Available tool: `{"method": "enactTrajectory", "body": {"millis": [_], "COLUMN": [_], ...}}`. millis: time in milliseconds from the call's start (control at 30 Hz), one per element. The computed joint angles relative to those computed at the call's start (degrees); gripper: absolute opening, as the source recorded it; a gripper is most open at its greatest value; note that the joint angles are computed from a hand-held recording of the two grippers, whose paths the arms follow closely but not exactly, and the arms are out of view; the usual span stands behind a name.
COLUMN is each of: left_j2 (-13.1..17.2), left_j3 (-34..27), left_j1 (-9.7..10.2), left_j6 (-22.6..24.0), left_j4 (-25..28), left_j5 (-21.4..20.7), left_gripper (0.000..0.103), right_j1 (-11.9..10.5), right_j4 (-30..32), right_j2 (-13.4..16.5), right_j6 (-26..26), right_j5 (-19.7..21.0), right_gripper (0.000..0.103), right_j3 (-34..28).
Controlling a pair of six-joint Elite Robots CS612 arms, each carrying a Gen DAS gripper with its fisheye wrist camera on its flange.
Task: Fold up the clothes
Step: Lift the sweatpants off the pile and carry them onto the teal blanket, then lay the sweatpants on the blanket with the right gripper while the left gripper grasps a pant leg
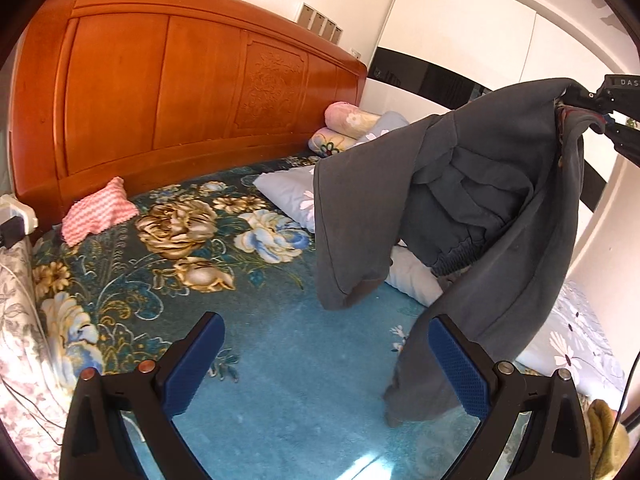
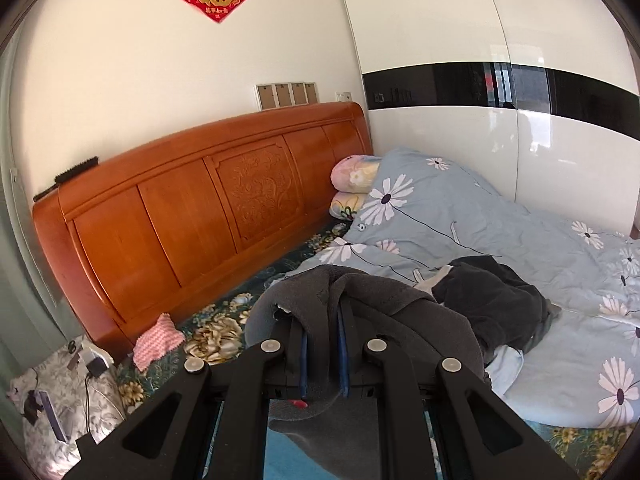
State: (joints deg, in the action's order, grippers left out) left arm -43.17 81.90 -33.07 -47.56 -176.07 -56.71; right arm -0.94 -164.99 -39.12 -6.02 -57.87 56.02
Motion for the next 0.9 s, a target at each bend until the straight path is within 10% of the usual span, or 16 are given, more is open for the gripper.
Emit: {"method": "enactTrajectory", "body": {"millis": [433,667,900], "left_j2": [0.14,3.45,6.17], "left_j3": [2.62,-2.85,-8.12], "left_j1": [-1.58,-2.08,-2.31], "left_j6": [-2.6,-2.72,-3.16], "left_j4": [7.32,12.62,17.41], "left_j5": [-6.13,-10.1,-11.31], "left_gripper": [0.103,0.103,0.103], "right_j1": [-6.17,-12.99,-14.46], "right_j4": [11.37,13.31,12.77], "right_j2": [1.53,0.62,-0.64], "right_j6": [4.8,10.98,4.0], "right_j5": [-19.32,-17.38,-13.68], "right_gripper": [0.012,0.012,0.012], "right_j3": [9.58,19.67,25.55]}}
